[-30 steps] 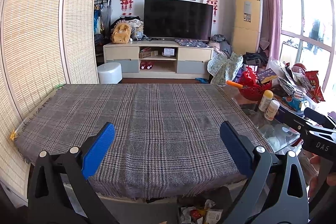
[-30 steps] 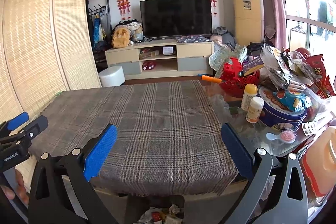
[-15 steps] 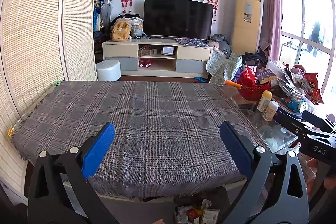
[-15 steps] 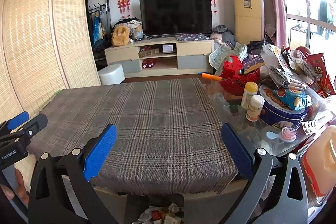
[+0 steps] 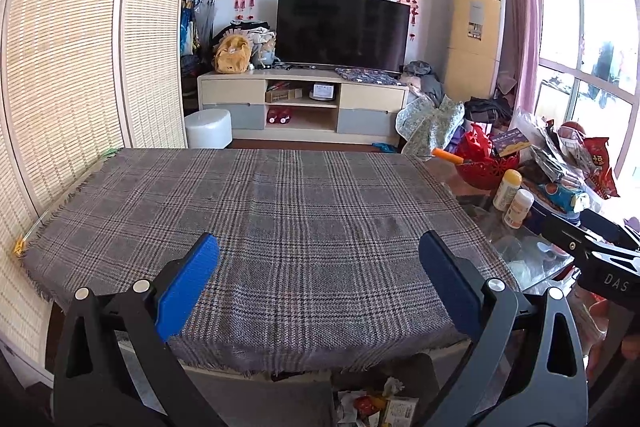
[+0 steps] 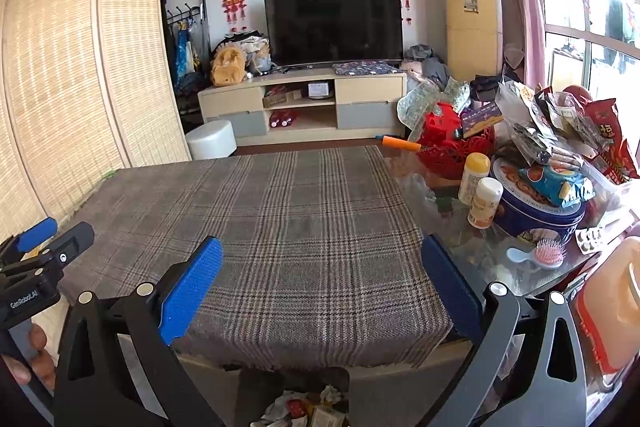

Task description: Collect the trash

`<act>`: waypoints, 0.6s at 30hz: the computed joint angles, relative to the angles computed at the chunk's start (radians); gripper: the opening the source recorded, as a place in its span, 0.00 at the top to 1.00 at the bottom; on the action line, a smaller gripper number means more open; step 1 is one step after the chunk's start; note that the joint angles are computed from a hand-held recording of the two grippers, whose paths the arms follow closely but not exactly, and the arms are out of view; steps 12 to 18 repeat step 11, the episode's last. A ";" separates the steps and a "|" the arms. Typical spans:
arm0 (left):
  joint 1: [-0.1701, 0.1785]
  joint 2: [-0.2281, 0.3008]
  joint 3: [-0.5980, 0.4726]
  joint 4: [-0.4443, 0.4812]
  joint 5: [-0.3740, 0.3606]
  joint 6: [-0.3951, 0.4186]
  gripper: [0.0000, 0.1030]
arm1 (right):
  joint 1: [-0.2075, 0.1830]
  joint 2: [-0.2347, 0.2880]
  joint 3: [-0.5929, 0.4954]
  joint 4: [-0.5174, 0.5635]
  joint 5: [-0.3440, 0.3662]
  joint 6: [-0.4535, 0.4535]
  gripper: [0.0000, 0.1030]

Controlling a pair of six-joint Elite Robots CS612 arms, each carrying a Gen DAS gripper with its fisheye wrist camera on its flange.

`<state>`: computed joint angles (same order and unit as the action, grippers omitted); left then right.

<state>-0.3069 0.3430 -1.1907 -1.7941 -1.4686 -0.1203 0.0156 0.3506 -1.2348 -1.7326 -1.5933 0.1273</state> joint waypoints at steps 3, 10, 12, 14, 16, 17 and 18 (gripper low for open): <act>-0.002 -0.002 0.001 -0.011 0.006 0.013 0.08 | 0.000 0.001 -0.002 0.000 0.000 0.001 0.03; -0.009 -0.004 -0.001 -0.004 0.034 0.029 0.08 | 0.000 0.000 -0.002 0.001 -0.002 -0.001 0.03; -0.008 -0.005 0.001 -0.001 0.033 0.025 0.08 | 0.001 0.000 -0.002 0.001 -0.002 -0.002 0.03; -0.008 -0.005 0.001 -0.001 0.033 0.025 0.08 | 0.001 0.000 -0.002 0.001 -0.002 -0.002 0.03; -0.008 -0.005 0.001 -0.001 0.033 0.025 0.08 | 0.001 0.000 -0.002 0.001 -0.002 -0.002 0.03; -0.008 -0.005 0.001 -0.001 0.033 0.025 0.08 | 0.001 0.000 -0.002 0.001 -0.002 -0.002 0.03; -0.008 -0.005 0.001 -0.001 0.033 0.025 0.08 | 0.001 0.000 -0.002 0.001 -0.002 -0.002 0.03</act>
